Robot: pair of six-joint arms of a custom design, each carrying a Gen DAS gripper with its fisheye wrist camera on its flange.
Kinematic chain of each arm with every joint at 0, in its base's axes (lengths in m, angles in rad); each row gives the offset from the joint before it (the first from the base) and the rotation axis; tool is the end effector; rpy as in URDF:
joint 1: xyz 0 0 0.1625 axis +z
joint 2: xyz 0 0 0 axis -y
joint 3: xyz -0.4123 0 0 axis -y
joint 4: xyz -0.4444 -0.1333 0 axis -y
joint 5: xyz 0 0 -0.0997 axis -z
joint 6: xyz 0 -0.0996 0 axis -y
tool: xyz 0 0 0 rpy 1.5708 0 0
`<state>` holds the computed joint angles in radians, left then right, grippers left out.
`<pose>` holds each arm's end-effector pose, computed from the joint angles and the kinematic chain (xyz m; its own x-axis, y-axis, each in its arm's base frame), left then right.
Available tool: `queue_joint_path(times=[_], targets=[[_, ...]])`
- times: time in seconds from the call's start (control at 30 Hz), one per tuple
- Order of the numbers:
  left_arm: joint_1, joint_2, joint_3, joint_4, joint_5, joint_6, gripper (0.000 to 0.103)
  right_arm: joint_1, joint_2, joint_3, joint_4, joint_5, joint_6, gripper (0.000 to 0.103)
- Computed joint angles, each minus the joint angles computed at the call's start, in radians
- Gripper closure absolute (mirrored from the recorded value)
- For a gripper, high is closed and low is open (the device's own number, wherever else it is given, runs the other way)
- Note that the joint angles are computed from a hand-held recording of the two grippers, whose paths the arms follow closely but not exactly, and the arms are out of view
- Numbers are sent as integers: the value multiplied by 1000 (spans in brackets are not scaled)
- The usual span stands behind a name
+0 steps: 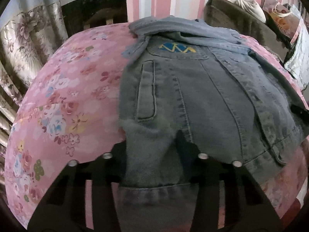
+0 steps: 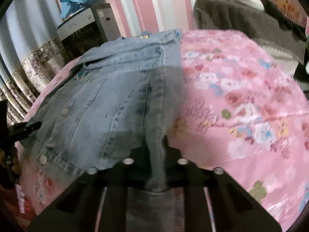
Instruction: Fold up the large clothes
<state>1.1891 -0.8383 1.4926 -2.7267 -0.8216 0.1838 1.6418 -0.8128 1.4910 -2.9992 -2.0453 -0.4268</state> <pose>-0.0930 -0.7717 0.1826 -0.7283 0.1181 -0.6750 0.4676 0.8057 -0.3636 0.1417 -0.7547 0.1863 -0.8063 -0.0767 0.5865 -0.4237 0.7667 -0.4823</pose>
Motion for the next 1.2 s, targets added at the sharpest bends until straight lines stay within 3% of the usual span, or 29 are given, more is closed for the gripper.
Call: queue_joint_path(times=[0.1, 0.17, 0.37, 0.47, 0.6, 0.63, 0.77, 0.93, 1.03, 1.13, 1.2], targets=[[-2, -12, 6, 18, -32, -44, 65, 8, 4, -6, -113, -59, -122, 101], [-6, -16, 10, 22, -57, -66, 63, -5, -9, -21, -84, -53, -106, 101], [-14, -1, 24, -9, -8, -53, 33, -17, 4, -41, 0, -52, -63, 99], [-8, -13, 26, 10, -7, -69, 28, -26, -25, -8, 11, -5, -26, 95], [4, -21, 25, 32, -35, -78, 27, -36, -59, 33, 38, 33, 4, 73], [2, -21, 27, 29, -34, -71, 28, -36, -61, 39, 45, 38, 10, 71], [-3, -37, 50, 34, -70, -67, 53, -34, -77, 70, 30, 40, 17, 70], [-12, -50, 84, 9, -56, -74, 54, -49, -94, 98, 37, 56, 33, 68], [-22, -35, 82, -6, -12, -61, 57, -47, -88, 91, 41, 52, 42, 66], [-34, -18, 79, -30, 39, -38, 70, -32, -68, 92, -13, 9, -13, 76], [-36, -16, 77, -33, 48, -34, 76, -31, -74, 100, -27, 28, -17, 83]])
